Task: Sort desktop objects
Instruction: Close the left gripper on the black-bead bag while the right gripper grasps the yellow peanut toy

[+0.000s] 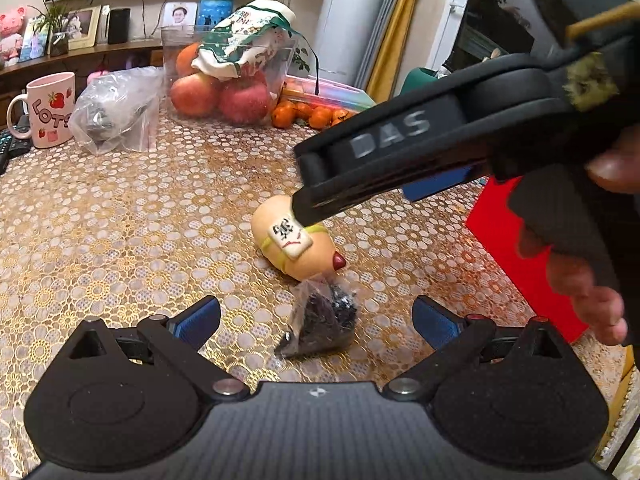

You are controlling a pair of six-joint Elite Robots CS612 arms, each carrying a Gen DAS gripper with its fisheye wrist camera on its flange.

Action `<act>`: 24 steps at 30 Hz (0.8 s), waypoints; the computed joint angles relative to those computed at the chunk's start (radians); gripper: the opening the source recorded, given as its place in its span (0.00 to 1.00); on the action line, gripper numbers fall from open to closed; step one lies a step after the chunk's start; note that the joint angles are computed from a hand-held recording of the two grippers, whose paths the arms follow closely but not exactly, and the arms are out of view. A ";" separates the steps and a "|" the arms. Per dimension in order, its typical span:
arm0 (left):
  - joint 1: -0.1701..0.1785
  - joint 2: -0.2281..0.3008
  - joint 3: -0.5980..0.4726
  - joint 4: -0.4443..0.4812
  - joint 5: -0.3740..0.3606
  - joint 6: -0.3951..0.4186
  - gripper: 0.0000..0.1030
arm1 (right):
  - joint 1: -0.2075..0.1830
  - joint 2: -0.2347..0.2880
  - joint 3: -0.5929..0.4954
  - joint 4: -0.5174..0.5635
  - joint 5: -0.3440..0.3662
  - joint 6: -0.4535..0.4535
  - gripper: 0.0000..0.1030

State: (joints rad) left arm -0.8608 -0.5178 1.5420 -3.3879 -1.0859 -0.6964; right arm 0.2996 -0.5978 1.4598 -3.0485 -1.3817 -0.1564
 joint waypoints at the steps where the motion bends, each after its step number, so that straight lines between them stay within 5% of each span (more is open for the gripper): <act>1: 0.000 0.004 -0.003 -0.006 0.010 0.000 0.99 | 0.002 0.006 -0.010 0.011 -0.002 -0.005 0.89; 14: 0.000 0.027 -0.032 -0.002 0.013 0.091 0.97 | 0.017 0.058 -0.101 0.130 -0.020 -0.033 0.78; 24: 0.003 0.034 -0.044 0.020 -0.015 0.101 0.64 | 0.022 0.068 -0.117 0.172 -0.021 -0.048 0.65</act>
State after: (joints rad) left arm -0.8581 -0.4833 1.4983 -3.3679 -1.1011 -0.5949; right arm 0.3219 -0.5301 1.3424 -2.8761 -1.4025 -0.2047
